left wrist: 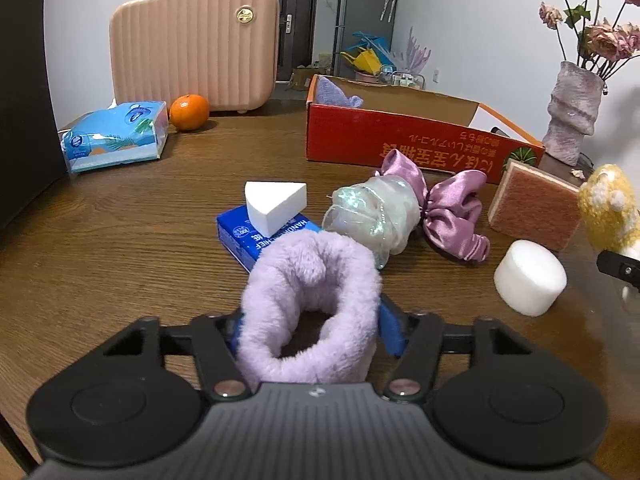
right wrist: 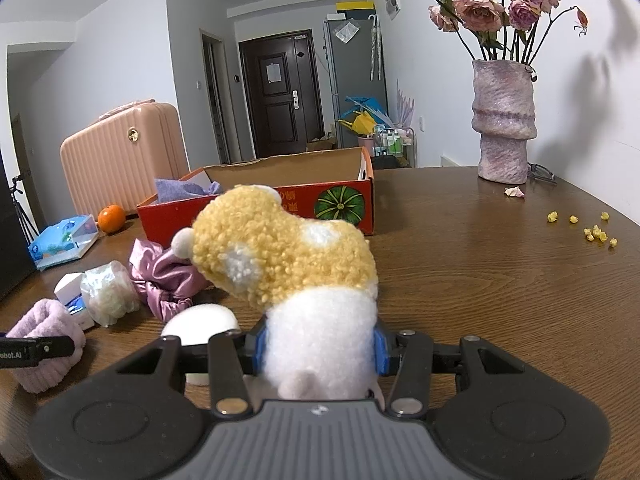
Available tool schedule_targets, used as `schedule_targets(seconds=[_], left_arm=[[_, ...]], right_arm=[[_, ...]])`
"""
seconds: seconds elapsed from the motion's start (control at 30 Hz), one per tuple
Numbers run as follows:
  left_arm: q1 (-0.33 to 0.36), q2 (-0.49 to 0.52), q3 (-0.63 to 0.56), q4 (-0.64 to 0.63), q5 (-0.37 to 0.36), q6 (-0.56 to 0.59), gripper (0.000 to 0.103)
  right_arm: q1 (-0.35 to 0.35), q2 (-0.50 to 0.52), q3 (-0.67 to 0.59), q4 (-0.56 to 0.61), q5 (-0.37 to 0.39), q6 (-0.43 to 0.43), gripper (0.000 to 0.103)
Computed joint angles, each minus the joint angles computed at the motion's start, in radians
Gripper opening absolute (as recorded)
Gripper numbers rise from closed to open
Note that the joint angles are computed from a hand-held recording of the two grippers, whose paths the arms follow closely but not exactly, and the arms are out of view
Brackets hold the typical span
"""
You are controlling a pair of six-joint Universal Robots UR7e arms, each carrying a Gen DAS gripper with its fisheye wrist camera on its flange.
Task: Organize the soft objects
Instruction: 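Lift the lilac hair band with the left tool while the right tool lifts the plush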
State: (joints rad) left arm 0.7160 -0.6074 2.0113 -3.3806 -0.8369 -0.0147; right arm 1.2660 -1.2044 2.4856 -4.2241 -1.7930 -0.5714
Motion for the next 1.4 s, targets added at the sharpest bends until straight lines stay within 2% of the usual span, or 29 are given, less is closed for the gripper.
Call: schedule_targets(seconds=[0.1,0.2,0.67,1.0,1.4], left_arm=[[-0.004,-0.002,0.011,-0.016,-0.005,0.006,0.040],[-0.010,-0.002,0.021,-0.034,-0.001,0.012,0.033],[-0.039,0.000,0.061,-0.124,0.041,0.034,0.031],[-0.061,-0.025,0.107,-0.184,0.021,0.062,0.030],[-0.079,-0.035,0.100,-0.239,0.005,0.120,0.030]], right_arm=[[-0.001,0.002,0.004,-0.007,0.005,-0.001,0.046],[-0.002,0.003,0.008,-0.015,0.008,-0.006,0.046],[0.000,0.019,0.029,-0.078,0.023,-0.022,0.046],[0.019,0.023,0.031,-0.098,0.018,-0.041,0.046],[0.063,0.027,0.007,-0.094,-0.002,-0.063,0.046]])
